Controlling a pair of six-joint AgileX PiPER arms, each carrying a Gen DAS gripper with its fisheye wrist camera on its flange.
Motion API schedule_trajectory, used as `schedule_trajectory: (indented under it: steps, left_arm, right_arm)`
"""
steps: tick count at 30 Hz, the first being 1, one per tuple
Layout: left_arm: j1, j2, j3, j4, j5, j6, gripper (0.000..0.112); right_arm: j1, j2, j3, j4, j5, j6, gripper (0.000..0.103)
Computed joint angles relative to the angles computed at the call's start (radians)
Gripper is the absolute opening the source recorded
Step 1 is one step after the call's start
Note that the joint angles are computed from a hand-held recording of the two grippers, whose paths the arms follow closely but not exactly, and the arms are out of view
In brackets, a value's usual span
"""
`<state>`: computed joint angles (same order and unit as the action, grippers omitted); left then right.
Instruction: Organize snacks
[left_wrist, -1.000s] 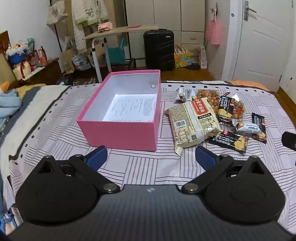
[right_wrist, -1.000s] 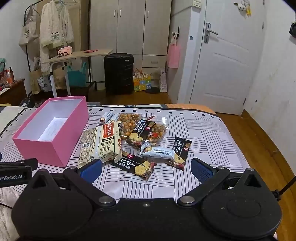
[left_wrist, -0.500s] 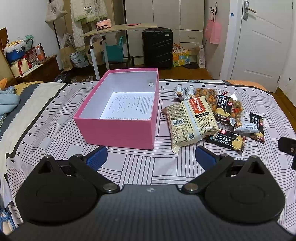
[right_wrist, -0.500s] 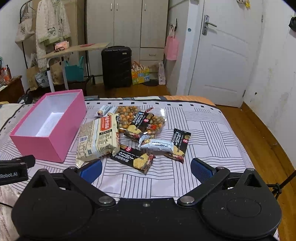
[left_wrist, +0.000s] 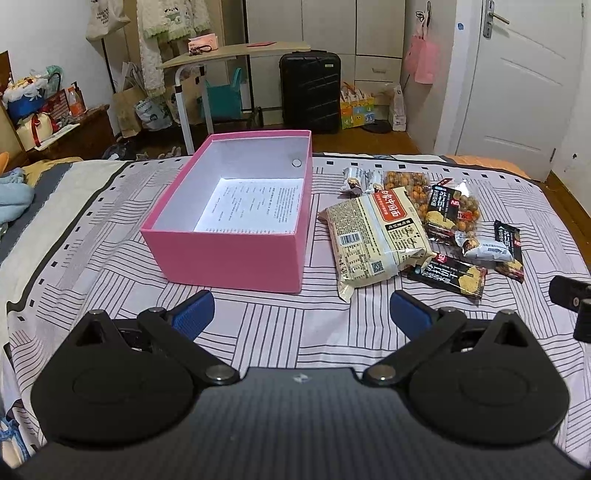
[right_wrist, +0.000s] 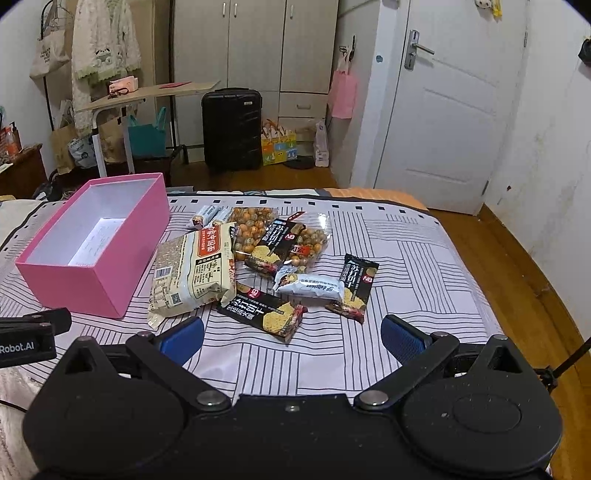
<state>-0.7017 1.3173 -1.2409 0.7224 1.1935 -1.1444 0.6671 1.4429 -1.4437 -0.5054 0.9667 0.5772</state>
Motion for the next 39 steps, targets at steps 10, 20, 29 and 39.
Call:
schedule_trajectory:
  steps: [10,20,29,39]
  left_arm:
    - [0.019,-0.031,0.026,-0.025,-0.045,0.023,0.103]
    - [0.025,-0.042,0.029,-0.034,-0.062,0.033,0.103]
    - [0.019,-0.046,0.036,-0.029,-0.070,0.030,0.103]
    - [0.017,-0.047,0.037,-0.030,-0.070,0.029,0.103]
  right_arm:
    - [-0.009,-0.070,0.069,-0.093,-0.064,0.137,0.103]
    - [-0.028,-0.053,0.061,-0.002,-0.076,0.040,0.103]
    - [-0.025,-0.056,0.065,-0.005,-0.074,0.037,0.103]
    - [-0.029,-0.057,0.067,-0.001,-0.079,0.034,0.103]
